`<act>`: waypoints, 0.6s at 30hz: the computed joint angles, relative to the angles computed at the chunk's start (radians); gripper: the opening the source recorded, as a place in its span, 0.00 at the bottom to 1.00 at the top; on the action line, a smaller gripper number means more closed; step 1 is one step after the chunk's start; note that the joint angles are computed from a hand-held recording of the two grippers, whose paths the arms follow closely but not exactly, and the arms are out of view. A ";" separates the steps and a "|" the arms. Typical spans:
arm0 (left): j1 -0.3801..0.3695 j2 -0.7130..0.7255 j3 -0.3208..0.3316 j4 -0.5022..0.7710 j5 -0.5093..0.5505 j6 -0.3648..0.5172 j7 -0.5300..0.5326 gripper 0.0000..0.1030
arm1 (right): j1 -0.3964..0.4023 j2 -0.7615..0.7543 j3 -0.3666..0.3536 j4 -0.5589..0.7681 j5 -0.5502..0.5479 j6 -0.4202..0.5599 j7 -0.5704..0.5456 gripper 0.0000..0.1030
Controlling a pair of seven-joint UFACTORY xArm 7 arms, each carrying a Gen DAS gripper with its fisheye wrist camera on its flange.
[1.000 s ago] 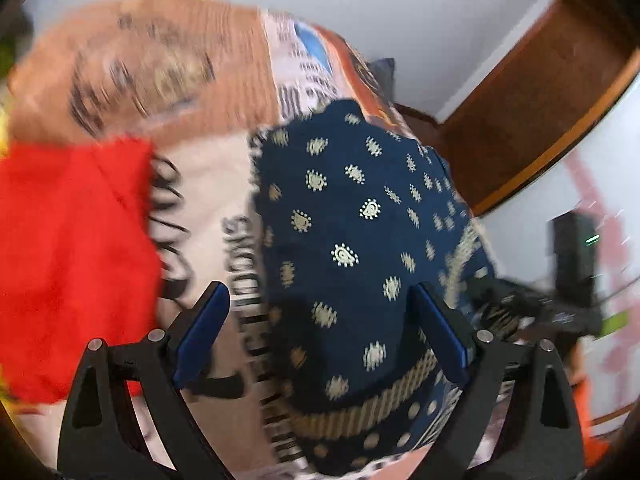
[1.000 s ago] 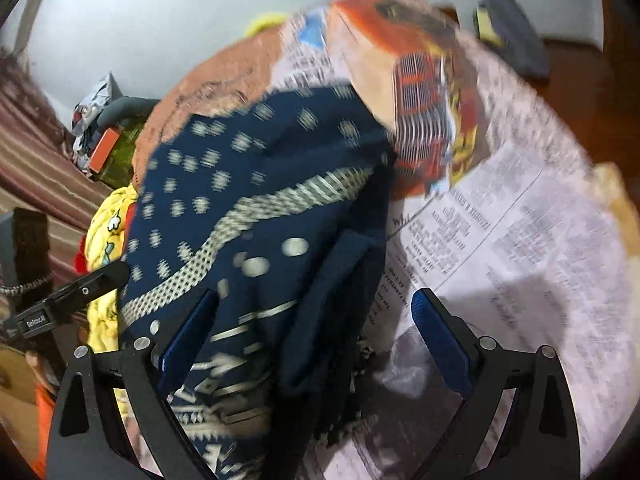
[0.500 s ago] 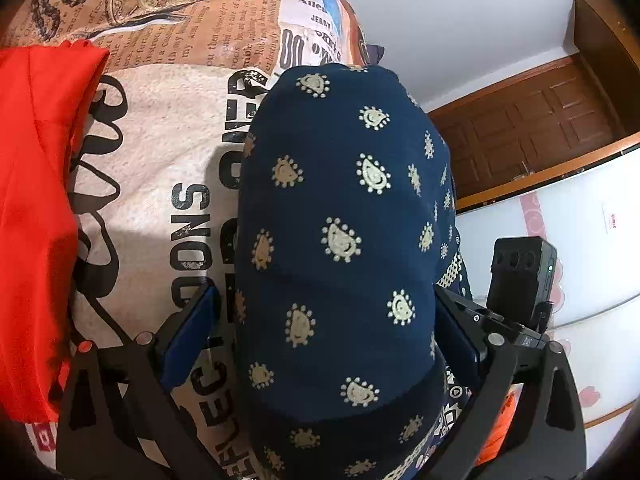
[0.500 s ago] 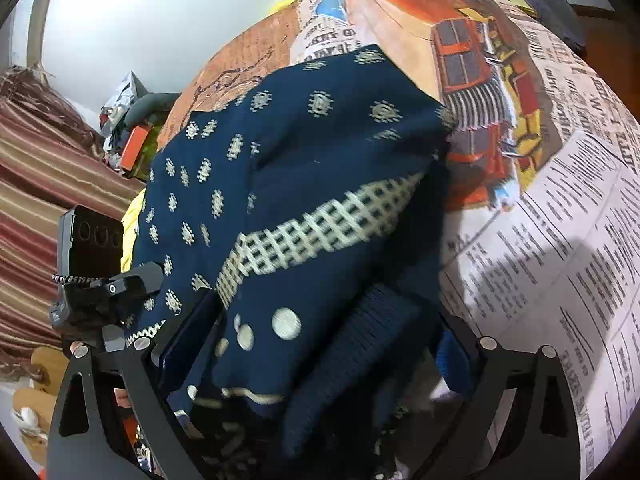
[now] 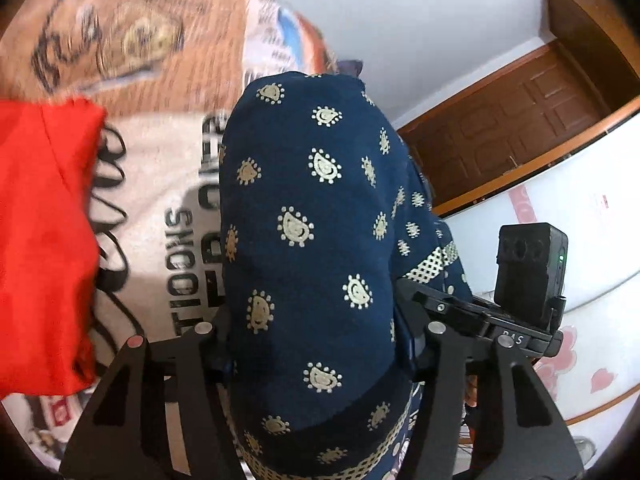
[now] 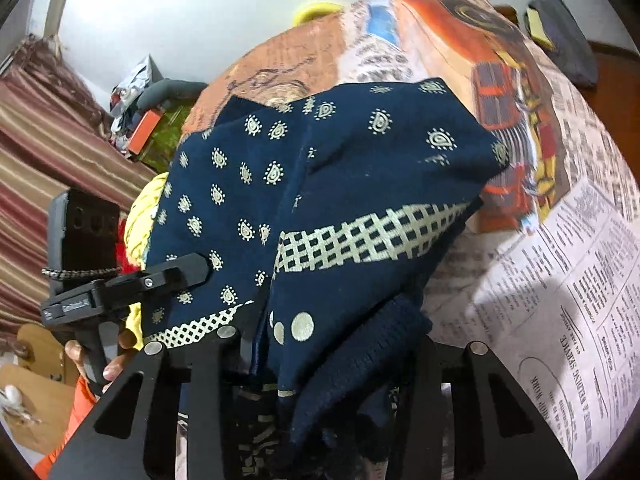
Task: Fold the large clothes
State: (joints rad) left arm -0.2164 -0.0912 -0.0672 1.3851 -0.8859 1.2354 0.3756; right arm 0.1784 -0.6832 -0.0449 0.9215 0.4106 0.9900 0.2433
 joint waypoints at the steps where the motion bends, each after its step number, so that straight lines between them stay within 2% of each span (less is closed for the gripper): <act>1: 0.007 -0.011 0.008 0.012 0.003 0.008 0.006 0.56 | 0.004 0.012 0.009 0.018 0.001 -0.009 0.004 0.34; 7: 0.064 -0.045 0.079 0.101 -0.005 0.075 0.028 0.56 | 0.051 0.096 0.047 0.148 0.014 -0.067 0.003 0.34; 11: 0.125 -0.032 0.126 0.171 -0.003 0.130 0.046 0.56 | 0.088 0.219 0.090 0.261 0.020 -0.127 0.009 0.34; 18: 0.231 0.013 0.165 0.225 0.008 0.181 0.065 0.56 | 0.137 0.406 0.144 0.386 0.025 -0.198 0.012 0.34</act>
State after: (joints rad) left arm 0.0145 -0.0784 0.0976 1.6102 -0.8780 1.4162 0.4405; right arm 0.3156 -0.2768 0.0990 1.3074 0.4357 0.7921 0.2548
